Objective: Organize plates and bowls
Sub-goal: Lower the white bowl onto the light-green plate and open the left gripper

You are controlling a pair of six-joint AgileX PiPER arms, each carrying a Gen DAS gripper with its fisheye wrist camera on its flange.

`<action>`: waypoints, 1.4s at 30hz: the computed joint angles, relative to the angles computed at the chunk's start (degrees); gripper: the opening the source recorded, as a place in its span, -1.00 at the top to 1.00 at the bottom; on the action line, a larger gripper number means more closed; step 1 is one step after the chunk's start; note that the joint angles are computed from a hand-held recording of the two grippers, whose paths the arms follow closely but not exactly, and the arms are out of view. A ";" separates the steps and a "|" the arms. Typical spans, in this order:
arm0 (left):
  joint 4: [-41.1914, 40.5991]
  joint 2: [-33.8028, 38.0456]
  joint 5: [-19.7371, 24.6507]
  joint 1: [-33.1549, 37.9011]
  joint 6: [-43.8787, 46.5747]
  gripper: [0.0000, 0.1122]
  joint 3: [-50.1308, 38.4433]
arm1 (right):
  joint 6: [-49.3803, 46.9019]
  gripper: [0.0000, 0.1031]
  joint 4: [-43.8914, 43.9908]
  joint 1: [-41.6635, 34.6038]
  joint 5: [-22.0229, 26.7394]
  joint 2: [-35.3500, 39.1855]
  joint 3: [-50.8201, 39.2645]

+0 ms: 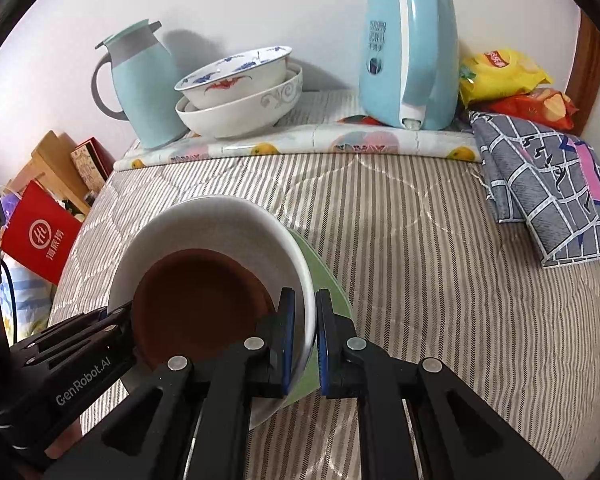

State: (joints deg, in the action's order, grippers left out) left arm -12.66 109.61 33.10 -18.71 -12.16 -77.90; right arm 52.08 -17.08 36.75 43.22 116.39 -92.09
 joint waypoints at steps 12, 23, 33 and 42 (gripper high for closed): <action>-2.50 3.85 0.40 1.31 2.39 0.81 -1.36 | -3.63 0.81 3.95 -1.32 0.73 4.52 -3.67; -5.62 4.96 0.06 2.06 6.07 0.79 -1.53 | -4.61 0.80 4.36 -1.47 0.70 6.02 -4.69; -11.39 4.56 0.48 3.77 11.40 0.71 -0.62 | -4.33 0.72 2.44 -0.57 3.56 5.17 -5.40; -10.73 0.70 -0.92 4.30 11.83 0.55 2.67 | -2.49 0.55 1.56 0.09 3.56 2.64 -2.43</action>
